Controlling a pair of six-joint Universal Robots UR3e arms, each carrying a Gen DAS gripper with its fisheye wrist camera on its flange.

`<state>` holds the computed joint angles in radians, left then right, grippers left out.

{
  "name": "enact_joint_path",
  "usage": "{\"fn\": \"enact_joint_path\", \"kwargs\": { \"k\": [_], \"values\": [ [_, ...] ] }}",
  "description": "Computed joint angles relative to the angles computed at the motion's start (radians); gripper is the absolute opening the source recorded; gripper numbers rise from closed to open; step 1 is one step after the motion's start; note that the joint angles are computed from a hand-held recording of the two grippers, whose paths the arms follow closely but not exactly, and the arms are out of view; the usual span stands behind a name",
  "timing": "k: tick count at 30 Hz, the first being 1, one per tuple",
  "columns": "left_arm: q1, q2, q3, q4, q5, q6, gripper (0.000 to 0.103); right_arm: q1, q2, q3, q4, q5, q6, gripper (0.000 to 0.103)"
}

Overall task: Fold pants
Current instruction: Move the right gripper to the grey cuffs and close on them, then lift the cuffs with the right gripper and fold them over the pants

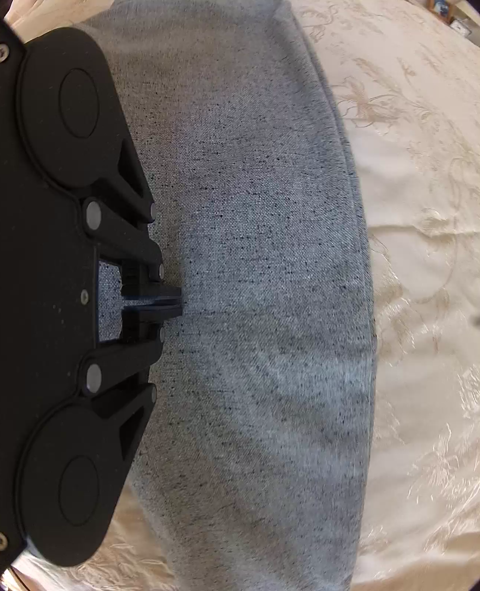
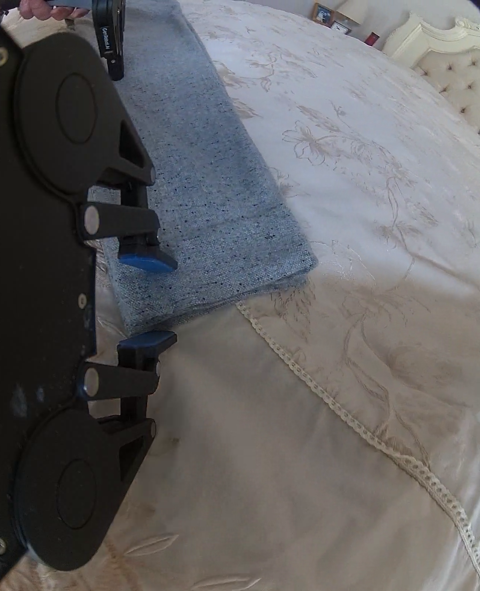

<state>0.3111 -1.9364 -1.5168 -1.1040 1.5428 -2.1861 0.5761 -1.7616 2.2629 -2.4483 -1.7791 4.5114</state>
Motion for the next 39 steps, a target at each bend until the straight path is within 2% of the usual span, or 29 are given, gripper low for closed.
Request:
{"fn": "enact_joint_path", "kwargs": {
  "k": [3, 6, 9, 13, 16, 17, 18, 19, 22, 25, 28, 33, 35, 39],
  "values": [
    [-0.008, -0.039, 0.035, 0.004, 0.004, -0.013, 0.012, -0.054, -0.003, 0.059, -0.097, 0.039, -0.076, 0.040],
    [-0.037, -0.044, 0.001, 0.076, 0.020, -0.002, 0.010, -0.108, -0.001, 0.112, -0.188, 0.084, -0.138, 0.042],
    [-0.060, -0.036, -0.052, 0.147, 0.029, 0.019, 0.007, -0.153, 0.009, 0.145, -0.256, 0.121, -0.185, 0.043],
    [-0.071, -0.022, -0.089, 0.175, 0.026, 0.020, 0.007, -0.185, 0.046, 0.143, -0.303, 0.151, -0.214, 0.046],
    [-0.050, -0.021, -0.032, 0.090, 0.009, 0.021, 0.008, -0.171, 0.082, 0.093, -0.270, 0.132, -0.245, 0.039],
    [-0.039, 0.005, -0.027, 0.046, -0.003, 0.017, 0.008, -0.163, 0.086, 0.080, -0.256, 0.125, -0.252, 0.025],
    [-0.032, 0.001, 0.014, -0.002, -0.020, 0.012, 0.009, -0.159, 0.083, 0.077, -0.255, 0.129, -0.255, 0.016],
    [-0.025, -0.006, 0.058, -0.045, -0.038, 0.012, 0.010, -0.146, 0.073, 0.072, -0.244, 0.118, -0.237, 0.014],
    [-0.010, 0.003, 0.112, -0.094, -0.089, 0.027, 0.012, -0.091, 0.075, -0.001, -0.165, 0.050, -0.197, 0.012],
    [-0.048, -0.069, 0.216, -0.111, -0.103, -0.024, 0.012, -0.041, 0.070, -0.064, -0.097, -0.006, -0.147, 0.012],
    [-0.101, -0.165, 0.304, -0.081, -0.080, -0.110, 0.012, -0.009, 0.070, -0.119, -0.047, -0.045, -0.103, 0.012],
    [-0.178, -0.357, 0.508, -0.148, -0.012, -0.235, 0.011, 0.019, 0.069, -0.185, 0.019, -0.073, -0.080, 0.012],
    [-0.187, -0.404, 0.573, -0.181, -0.007, -0.255, 0.006, 0.024, 0.071, -0.199, 0.026, -0.079, -0.080, 0.012],
    [-0.176, -0.414, 0.660, -0.259, -0.035, -0.236, 0.008, 0.032, 0.076, -0.233, 0.051, -0.087, -0.082, 0.012]
  ]
}}
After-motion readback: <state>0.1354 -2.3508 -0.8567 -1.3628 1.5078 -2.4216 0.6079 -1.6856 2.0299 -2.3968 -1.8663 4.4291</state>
